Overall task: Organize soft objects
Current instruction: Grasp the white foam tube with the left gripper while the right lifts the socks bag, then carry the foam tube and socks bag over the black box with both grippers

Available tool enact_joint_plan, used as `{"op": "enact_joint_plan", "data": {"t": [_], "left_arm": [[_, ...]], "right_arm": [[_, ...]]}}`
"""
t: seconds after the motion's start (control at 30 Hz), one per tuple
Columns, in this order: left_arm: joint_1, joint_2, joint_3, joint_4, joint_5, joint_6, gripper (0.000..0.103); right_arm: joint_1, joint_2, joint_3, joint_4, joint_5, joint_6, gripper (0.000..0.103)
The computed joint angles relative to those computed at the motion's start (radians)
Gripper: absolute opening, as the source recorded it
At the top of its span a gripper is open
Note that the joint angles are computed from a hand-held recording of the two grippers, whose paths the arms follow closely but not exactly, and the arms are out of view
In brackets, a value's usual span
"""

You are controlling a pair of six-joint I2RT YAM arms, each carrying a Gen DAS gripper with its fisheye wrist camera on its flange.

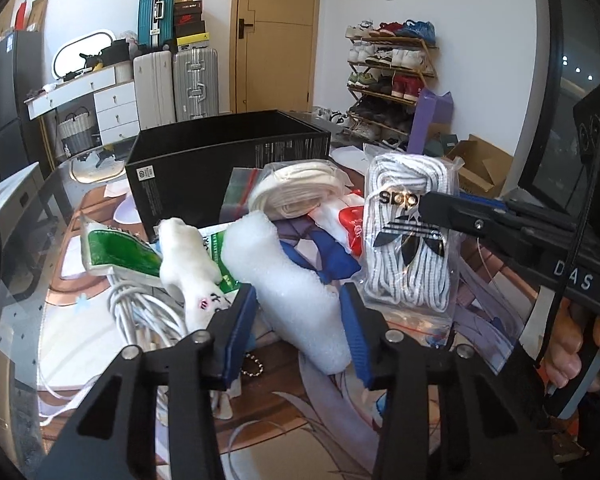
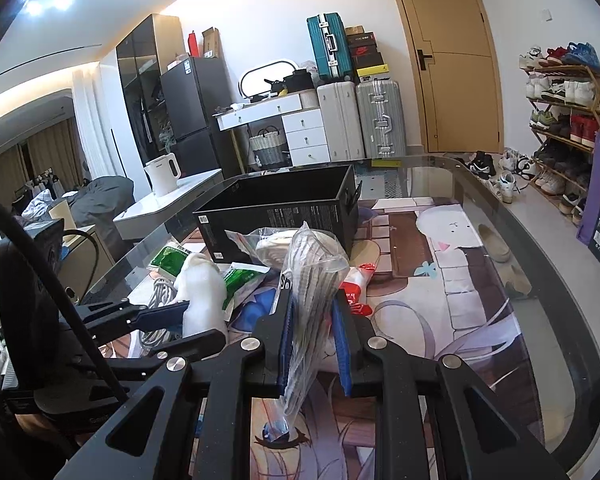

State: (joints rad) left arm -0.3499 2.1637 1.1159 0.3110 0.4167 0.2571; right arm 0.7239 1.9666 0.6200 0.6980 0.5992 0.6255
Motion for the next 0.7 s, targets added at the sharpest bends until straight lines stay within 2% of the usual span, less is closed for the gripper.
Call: {"op": "enact_joint_plan", "data": {"t": [0.1, 0.23, 0.7], "left_arm": [[0.003, -0.002, -0.001, 0.005, 0.011, -0.010, 0.030], [0.019, -0.008, -0.005, 0.004, 0.032, -0.020, 0.025], [0.084, -0.068, -0.047, 0.062, 0.104, -0.065, 0.023]], "right_arm": [[-0.001, -0.001, 0.002, -0.002, -0.002, -0.003, 0.018], [0.007, 0.006, 0.010, -0.002, 0.002, -0.013, 0.018], [0.032, -0.022, 0.014, 0.003, 0.025, -0.054, 0.018]]}}
